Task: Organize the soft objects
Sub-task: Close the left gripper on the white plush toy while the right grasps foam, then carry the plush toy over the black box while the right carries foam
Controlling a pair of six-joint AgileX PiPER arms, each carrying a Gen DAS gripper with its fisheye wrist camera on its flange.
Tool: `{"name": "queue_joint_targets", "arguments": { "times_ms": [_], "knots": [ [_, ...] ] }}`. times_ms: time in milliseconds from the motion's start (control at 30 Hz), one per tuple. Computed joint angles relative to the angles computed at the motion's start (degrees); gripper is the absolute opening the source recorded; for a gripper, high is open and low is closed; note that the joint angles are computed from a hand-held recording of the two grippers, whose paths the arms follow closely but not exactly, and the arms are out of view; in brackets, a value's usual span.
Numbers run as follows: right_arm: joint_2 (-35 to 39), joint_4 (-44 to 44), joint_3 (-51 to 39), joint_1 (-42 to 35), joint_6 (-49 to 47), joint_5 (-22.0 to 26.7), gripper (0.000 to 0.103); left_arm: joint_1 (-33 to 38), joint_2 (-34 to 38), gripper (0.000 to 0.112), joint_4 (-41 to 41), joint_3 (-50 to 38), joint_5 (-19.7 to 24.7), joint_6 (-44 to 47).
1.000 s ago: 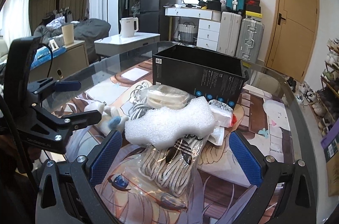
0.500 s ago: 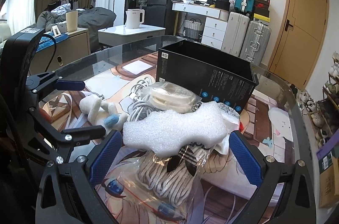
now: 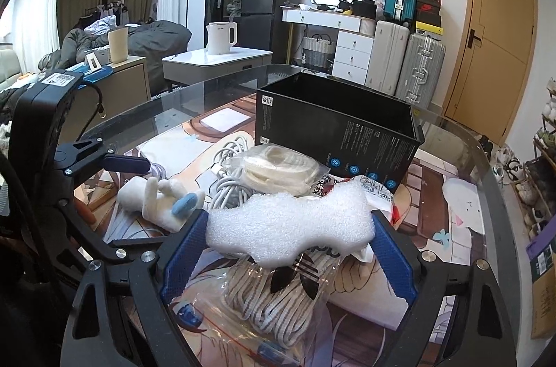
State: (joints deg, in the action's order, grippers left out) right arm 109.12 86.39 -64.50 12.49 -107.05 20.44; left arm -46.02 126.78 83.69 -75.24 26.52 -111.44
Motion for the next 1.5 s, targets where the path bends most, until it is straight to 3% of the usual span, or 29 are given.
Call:
{"name": "queue_joint_targets", "arguments": {
  "times_ms": [133, 300, 433, 533, 667, 1133, 1500],
  "knots": [
    [-0.9, 2.2, 1.2, -0.4, -1.6, 0.0, 0.092, 0.5, -1.0, 0.092, 3.7, 1.7, -2.1, -1.7],
    [-1.7, 4.0, 2.2, -1.6, -2.6, 1.3, 0.092, 0.9, -2.0, 0.065, 5.6, 2.6, -4.1, -1.3],
    [-2.1, 3.3, 2.4, -2.6, -1.6, 2.9, 0.092, 1.2, -2.7, 0.053, 5.3, 3.1, -5.4, 1.0],
    [-2.6, 4.4, 3.0, -3.2, -2.3, 3.9, 0.092, 1.4, -3.2, 0.034, 4.4, 3.3, -6.2, 2.0],
    [-3.8, 5.8, 4.1, -3.7, -3.3, 4.6, 0.092, 1.4, -4.0, 0.033, 6.7, 4.2, -7.1, 0.1],
    [-8.0, 8.0, 5.9, -5.6, -4.0, 6.8, 0.092, -0.1, -9.8, 0.033, 9.2, 8.3, -2.7, -6.2],
    [-9.9, 4.3, 3.0, -7.0, 0.5, 7.5, 0.092, 0.6, -10.2, 0.033, 3.4, 3.4, 1.3, 1.0]
  ]
}}
